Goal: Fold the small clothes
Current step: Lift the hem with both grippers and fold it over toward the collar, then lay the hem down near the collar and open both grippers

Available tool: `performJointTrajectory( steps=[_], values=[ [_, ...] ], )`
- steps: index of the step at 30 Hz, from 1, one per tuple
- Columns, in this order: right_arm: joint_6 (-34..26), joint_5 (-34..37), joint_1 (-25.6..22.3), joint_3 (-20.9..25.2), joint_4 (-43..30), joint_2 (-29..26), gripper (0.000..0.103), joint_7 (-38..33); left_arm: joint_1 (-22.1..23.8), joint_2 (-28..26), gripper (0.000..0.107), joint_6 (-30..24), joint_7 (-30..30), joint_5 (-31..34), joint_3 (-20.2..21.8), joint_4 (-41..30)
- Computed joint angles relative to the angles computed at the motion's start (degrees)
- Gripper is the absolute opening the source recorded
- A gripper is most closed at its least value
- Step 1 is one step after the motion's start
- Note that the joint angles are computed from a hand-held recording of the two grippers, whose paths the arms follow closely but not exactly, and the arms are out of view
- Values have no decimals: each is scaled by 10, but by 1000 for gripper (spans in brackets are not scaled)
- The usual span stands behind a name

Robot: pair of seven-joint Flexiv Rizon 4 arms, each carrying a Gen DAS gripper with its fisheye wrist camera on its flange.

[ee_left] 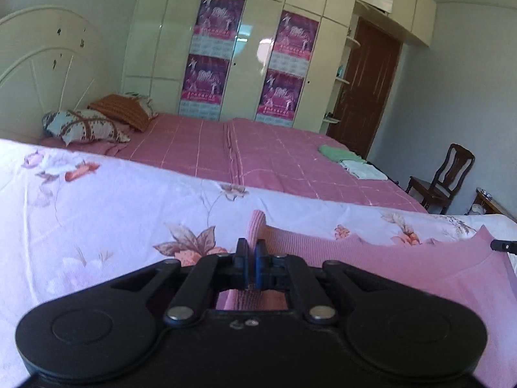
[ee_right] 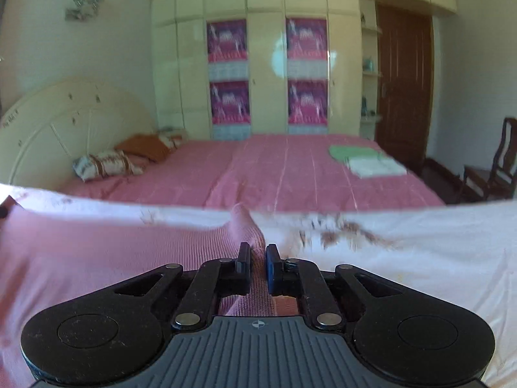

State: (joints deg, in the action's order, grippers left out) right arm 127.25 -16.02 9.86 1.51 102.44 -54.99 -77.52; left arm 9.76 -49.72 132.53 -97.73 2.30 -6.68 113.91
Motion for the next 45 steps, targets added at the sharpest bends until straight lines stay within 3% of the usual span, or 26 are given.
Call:
performJointTrajectory(
  steps=[3, 7, 9, 11, 13, 14, 15, 16, 17, 18, 20, 21, 25, 28, 29, 30, 32, 34, 35, 37, 38, 40, 43, 45],
  values=[
    [-22, -36, 22, -43, -13, -9, 8, 82, -15, 5, 3, -7, 13, -11, 9, -4],
    [-13, -30, 40, -68, -15, -11, 8, 96, -21, 7, 3, -16, 28, -16, 12, -15],
    [-16, -12, 35, -56, -19, -12, 8, 83, -40, 6, 4, -63, 55, -41, 25, -27],
    [-61, -4, 38, -57, -26, -12, 8, 77, -70, 4, 7, -126, 90, -77, 46, -43],
    [-124, 19, 36, -38, -42, -14, 8, 44, -105, 1, 22, -124, 108, -116, 75, -46],
    [-120, 35, 41, -40, -43, -14, 10, 36, -129, 3, 51, -118, 114, -145, 95, -42],
    [-120, 19, 50, -57, -34, -9, 19, 65, -154, 4, 64, -96, 119, -179, 116, -31],
    [-115, 21, 60, -72, -27, -4, 27, 76, -163, 9, 62, -64, 122, -201, 120, -13],
    [-101, 60, 83, -90, -15, 3, 44, 58, -157, 23, 62, -54, 117, -191, 112, 4],
    [-68, 75, 89, -95, -1, 8, 46, 44, -139, 36, 62, -34, 107, -163, 88, 22],
    [-14, -7, 53, -64, 38, 27, 46, 74, -141, 47, 63, -20, 109, -141, 59, 32],
    [-14, -33, 29, -30, 46, 33, 46, 58, -143, 48, 63, -29, 114, -124, 42, 28],
    [3, -176, -1, 26, 63, 26, 46, 33, -179, 29, 63, -36, 143, -77, 7, 8],
    [12, -275, -24, 39, 66, 16, 46, 56, -217, 10, 65, -51, 185, -110, 25, 4],
    [9, -258, -11, 27, 72, 18, 46, 35, -216, 4, 66, -50, 194, -121, 27, 7],
    [9, -231, 16, -3, 78, 21, 46, 22, -198, 1, 68, -43, 166, -95, 31, 12],
    [6, -110, 68, -52, 81, 17, 46, 7, -155, 4, 69, -18, 140, -84, 12, 38],
    [-53, 10, 73, -51, 68, 23, 46, -27, -115, 13, 71, 6, 100, -64, -3, 66],
    [-54, 14, 51, -37, 69, 23, 46, -2, -109, 18, 70, 3, 89, -65, -3, 75],
    [-58, -11, -1, 7, 87, 42, 46, 12, -128, 35, 68, 17, 78, -84, 11, 95],
    [-42, 32, -3, 26, 104, 55, 46, -37, -139, 39, 68, 35, 73, -88, 15, 103],
    [23, 37, 4, 29, 148, 71, 46, -45, -164, 49, 68, 50, 68, -98, 15, 113],
    [96, -6, 70, -32, 217, 87, 46, 2, -207, 40, 68, 45, 70, -126, 11, 100],
    [106, 3, 100, -37, 237, 87, 46, -15, -258, 30, 68, 18, 94, -187, 30, 85]
  ],
)
